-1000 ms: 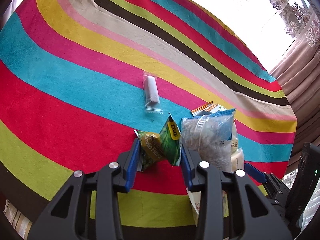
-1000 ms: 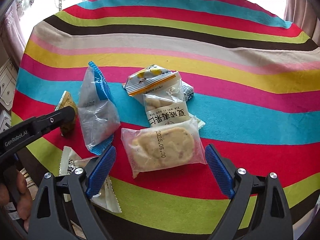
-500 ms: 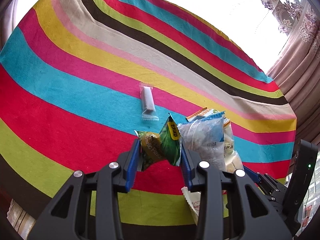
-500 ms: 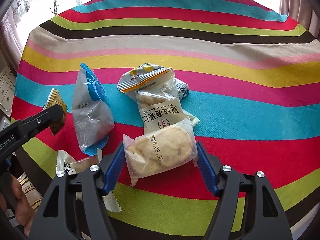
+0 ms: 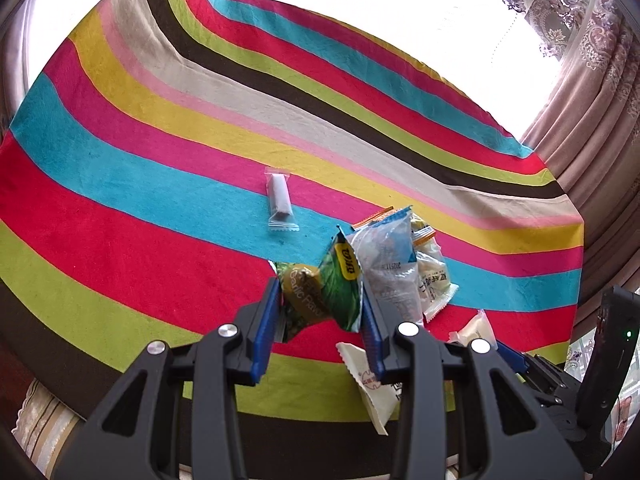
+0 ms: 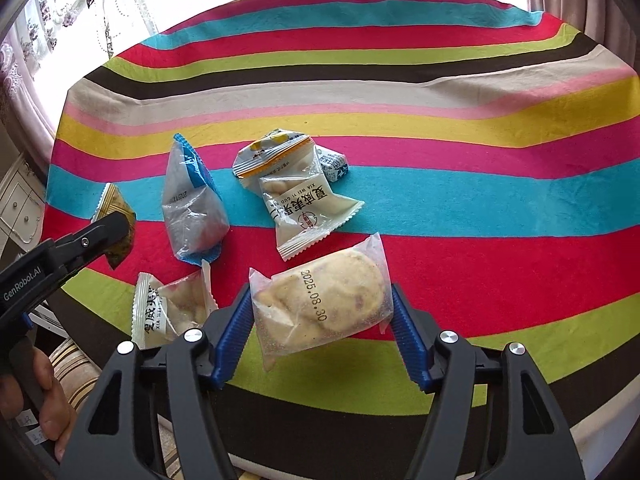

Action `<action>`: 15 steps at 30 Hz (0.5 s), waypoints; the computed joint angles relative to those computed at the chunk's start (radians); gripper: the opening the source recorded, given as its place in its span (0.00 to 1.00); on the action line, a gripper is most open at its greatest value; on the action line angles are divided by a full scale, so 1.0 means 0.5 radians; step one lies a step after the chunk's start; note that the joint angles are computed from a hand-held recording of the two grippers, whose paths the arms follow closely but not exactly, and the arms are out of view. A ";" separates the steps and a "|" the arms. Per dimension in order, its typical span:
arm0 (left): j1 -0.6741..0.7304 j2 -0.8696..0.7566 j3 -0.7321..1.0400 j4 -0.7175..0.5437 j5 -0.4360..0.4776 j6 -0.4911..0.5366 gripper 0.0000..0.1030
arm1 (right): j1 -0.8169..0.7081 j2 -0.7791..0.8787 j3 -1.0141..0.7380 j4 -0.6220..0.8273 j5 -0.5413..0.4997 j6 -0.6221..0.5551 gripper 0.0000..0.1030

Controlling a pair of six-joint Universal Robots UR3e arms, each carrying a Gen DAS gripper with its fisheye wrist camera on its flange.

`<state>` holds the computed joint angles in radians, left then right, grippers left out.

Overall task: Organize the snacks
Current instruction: 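Grasp the green peas packet with the left tool while the right tool grasps another clear biscuit bag, then carry both snacks into the white box and open both tools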

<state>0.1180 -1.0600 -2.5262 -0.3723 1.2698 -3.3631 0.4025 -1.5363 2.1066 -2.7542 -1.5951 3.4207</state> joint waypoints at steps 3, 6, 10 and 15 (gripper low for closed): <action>-0.044 0.055 -0.003 -0.043 0.018 -0.009 0.37 | -0.012 -0.110 0.088 0.003 0.012 0.013 0.63; -0.131 0.076 0.006 -0.058 0.069 -0.043 0.37 | -0.027 -0.208 0.167 0.006 0.026 0.031 0.63; -0.242 0.110 0.021 -0.094 0.127 -0.082 0.37 | -0.074 -0.346 0.278 0.011 0.060 0.033 0.63; -0.440 0.075 0.072 -0.096 0.239 -0.149 0.37 | -0.157 -0.556 0.422 0.043 0.120 0.016 0.63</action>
